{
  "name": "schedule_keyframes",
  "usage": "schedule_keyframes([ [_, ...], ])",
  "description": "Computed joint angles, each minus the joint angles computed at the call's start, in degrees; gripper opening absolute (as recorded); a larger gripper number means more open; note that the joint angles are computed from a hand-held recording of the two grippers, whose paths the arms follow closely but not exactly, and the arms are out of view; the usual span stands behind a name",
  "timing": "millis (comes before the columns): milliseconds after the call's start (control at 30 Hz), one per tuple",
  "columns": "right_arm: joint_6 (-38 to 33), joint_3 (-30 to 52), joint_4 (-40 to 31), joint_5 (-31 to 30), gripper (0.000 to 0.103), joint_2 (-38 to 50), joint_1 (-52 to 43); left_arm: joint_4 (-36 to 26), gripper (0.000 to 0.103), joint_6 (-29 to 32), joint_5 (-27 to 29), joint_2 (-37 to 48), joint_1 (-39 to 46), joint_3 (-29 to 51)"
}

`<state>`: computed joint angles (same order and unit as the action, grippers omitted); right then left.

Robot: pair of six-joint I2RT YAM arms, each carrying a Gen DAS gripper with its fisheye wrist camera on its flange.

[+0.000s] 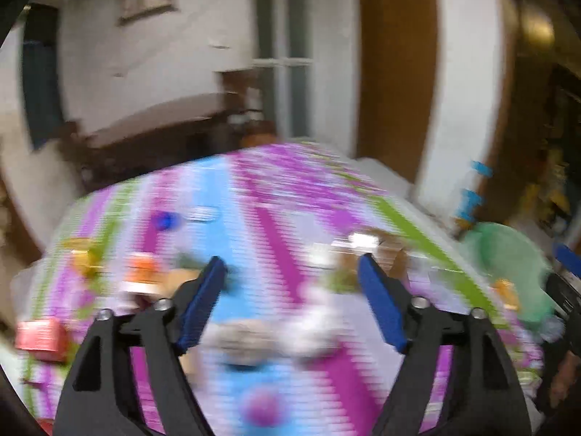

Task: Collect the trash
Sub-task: 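Move both open tools from the bin back over the table, then grasp the orange paper cup with left tool while right tool grasps the yellow sponge block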

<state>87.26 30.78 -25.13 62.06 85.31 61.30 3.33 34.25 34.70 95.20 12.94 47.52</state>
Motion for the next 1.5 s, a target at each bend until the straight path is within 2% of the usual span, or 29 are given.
schedule_keyframes([
  [67, -3.3, 0.55, 4.4, -1.38, 0.084, 1.38, -0.19, 1.98, 0.077, -0.3, -3.44, 3.46, 2.78, 4.35],
  [233, -9.32, 1.33, 13.84, -4.66, 0.086, 5.17, -0.43, -2.08, 0.077, 5.83, -12.17, 13.61, 6.85, 18.88],
  [300, -11.14, 1.19, 17.46, -5.72, 0.086, 6.75, -0.56, -3.69, 0.077, 12.12, -15.3, 16.9, 7.14, 22.53],
  [433, -14.17, 1.43, 22.65, -7.37, 0.086, 9.26, -1.11, 3.32, 0.077, 25.74, -20.7, 20.88, 5.96, 21.1],
  [533, -15.32, 2.11, 24.86, -8.12, 0.086, 10.6, -1.39, 6.9, 0.077, 35.53, -21.5, 23.41, 5.0, 20.21],
  [633, -15.87, 2.96, 25.83, -8.76, 0.086, 11.72, -1.58, 5.1, 0.077, 41.46, -21.44, 25.59, 3.95, 21.88],
  [700, -16.36, 3.52, 26.56, -9.13, 0.086, 12.75, -1.69, 5.26, 0.077, 42.85, -21.75, 26.76, 3.0, 22.61],
  [767, -17.19, 4.01, 28.36, -10.26, 0.086, 14.04, -1.89, 2.56, 0.077, 43.71, -20.56, 28.47, 2.49, 25.52],
  [867, -19.6, 4.15, 32.21, -12.52, 0.086, 15.52, -2.48, 0.38, 0.066, 44.85, -17.81, 29.9, 2.44, 27.94],
  [900, -20.95, 4.41, 33.51, -13.37, 0.086, 16.14, -2.7, 0.34, 0.065, 45.4, -17.46, 30.08, 2.47, 28.25],
  [967, -22.89, 5.53, 34.46, -14.49, 0.086, 17.44, -3.21, -0.04, 0.065, 47.05, -16.51, 30.1, 2.95, 28.53],
  [1100, -24.12, 6.62, 36.46, -16.4, 0.086, 19.45, -3.73, -5.78, 0.065, 53.51, -14.22, 30.5, 4.79, 30.73],
  [1333, -23.4, 7.73, 37.81, -18.36, 0.086, 21.87, -4.32, -5.33, 0.063, 54.43, -12.69, 33.33, 4.22, 33.65],
  [1433, -23.82, 8.65, 37.71, -18.68, 0.086, 22.48, -4.25, -1.91, 0.048, 54.53, -13.6, 34.71, 3.14, 33.67],
  [1500, -24.41, 9.1, 38.04, -18.73, 0.086, 22.79, -4.07, 0.05, 0.028, 54.42, -15.24, 35.79, 2.36, 33.73],
])
